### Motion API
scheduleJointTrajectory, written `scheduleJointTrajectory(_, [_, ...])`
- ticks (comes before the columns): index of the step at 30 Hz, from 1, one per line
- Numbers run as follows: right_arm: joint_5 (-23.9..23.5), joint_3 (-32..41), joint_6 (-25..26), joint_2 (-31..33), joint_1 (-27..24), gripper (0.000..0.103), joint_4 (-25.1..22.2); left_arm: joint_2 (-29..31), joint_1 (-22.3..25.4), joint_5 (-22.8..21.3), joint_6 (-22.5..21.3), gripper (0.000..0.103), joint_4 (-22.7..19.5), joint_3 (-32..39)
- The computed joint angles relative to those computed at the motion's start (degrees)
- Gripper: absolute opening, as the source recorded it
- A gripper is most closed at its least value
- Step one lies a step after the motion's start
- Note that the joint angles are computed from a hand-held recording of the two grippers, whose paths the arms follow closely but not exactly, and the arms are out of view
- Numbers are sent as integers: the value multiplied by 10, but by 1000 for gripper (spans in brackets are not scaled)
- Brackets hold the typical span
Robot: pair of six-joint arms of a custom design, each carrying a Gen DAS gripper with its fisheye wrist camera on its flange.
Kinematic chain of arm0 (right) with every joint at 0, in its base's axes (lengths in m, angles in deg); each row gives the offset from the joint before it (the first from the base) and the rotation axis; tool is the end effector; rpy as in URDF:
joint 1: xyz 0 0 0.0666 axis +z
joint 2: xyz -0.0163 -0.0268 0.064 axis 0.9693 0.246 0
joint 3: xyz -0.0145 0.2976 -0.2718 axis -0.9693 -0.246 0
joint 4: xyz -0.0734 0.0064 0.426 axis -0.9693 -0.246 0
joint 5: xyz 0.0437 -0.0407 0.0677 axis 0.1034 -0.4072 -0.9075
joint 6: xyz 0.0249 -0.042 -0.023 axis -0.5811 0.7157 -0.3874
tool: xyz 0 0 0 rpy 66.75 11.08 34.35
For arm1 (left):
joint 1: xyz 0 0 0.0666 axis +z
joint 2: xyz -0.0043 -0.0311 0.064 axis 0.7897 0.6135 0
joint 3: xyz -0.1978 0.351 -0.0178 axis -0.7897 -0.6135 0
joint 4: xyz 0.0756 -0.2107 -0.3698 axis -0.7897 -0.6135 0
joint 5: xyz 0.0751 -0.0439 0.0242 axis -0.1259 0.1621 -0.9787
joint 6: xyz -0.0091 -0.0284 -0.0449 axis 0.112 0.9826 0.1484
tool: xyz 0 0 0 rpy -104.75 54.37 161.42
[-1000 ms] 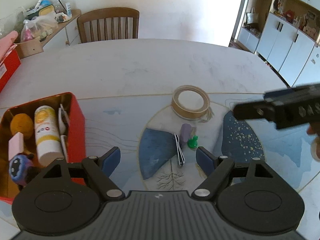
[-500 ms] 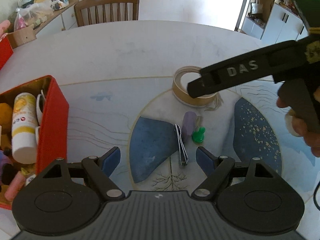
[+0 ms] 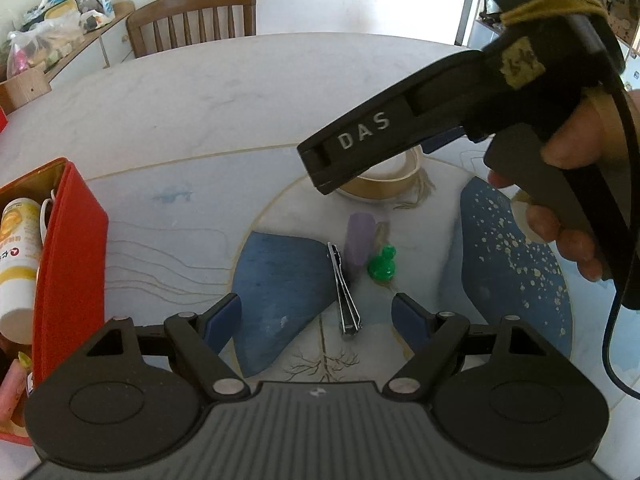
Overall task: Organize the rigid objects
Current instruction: 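Lower the right tool over the tape roll and close on its rim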
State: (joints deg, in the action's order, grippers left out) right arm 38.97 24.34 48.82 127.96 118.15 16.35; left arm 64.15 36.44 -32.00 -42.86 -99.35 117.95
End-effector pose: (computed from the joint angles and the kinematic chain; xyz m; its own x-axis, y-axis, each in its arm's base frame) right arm 0.3445 0.3004 0.3553 -0.8563 0.0421 -0.5148 -0.0124 0.9947 0.1020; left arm 0.3008 -0.0927 0.3429 -0.6734 0.4764 -0.5653 0.5844 0.8114 -0.0123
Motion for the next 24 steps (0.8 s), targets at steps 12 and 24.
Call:
scheduleJointTrajectory(12, [24, 8, 30, 13, 6, 77, -5, -18, -18, -10, -4, 36, 9, -10])
scheduleJointTrajectory(24, [50, -20, 14, -14, 17, 76, -19, -16, -19, -11, -14, 11, -2, -3])
